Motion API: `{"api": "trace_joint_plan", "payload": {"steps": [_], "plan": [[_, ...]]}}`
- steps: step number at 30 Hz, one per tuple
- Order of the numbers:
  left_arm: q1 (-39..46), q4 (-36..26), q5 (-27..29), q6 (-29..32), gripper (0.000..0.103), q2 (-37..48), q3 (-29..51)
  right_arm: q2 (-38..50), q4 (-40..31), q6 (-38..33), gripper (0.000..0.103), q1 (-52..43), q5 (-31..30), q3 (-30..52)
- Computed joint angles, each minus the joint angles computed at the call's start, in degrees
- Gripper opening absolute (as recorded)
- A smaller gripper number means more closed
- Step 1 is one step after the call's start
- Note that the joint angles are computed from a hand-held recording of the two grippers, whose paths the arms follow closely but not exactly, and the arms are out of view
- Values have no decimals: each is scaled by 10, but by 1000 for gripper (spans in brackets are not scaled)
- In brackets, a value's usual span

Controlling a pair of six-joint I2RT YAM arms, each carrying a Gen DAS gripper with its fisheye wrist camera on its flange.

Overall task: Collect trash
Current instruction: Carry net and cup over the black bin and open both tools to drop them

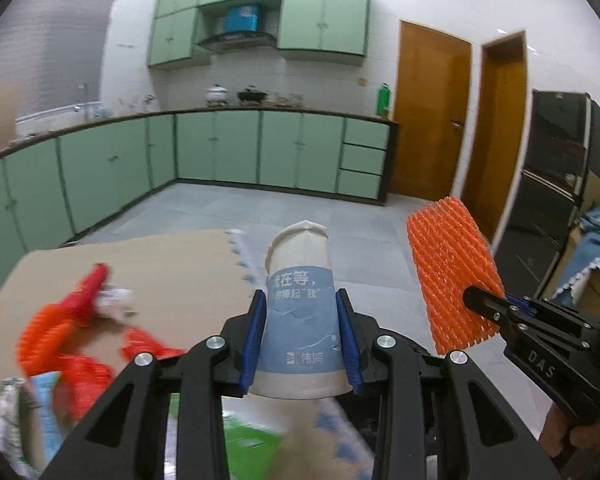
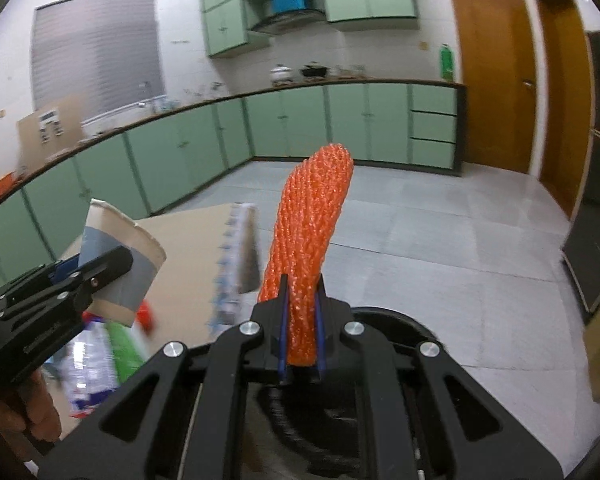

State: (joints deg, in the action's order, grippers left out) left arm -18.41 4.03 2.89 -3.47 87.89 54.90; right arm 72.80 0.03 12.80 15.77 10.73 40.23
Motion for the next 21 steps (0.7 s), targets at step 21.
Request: {"api": "trace_joint_plan", "payload": {"steps": [21], "plan": [[-101, -44, -18, -36, 37, 336, 286, 256, 131, -28, 24, -174, -92, 25]]}}
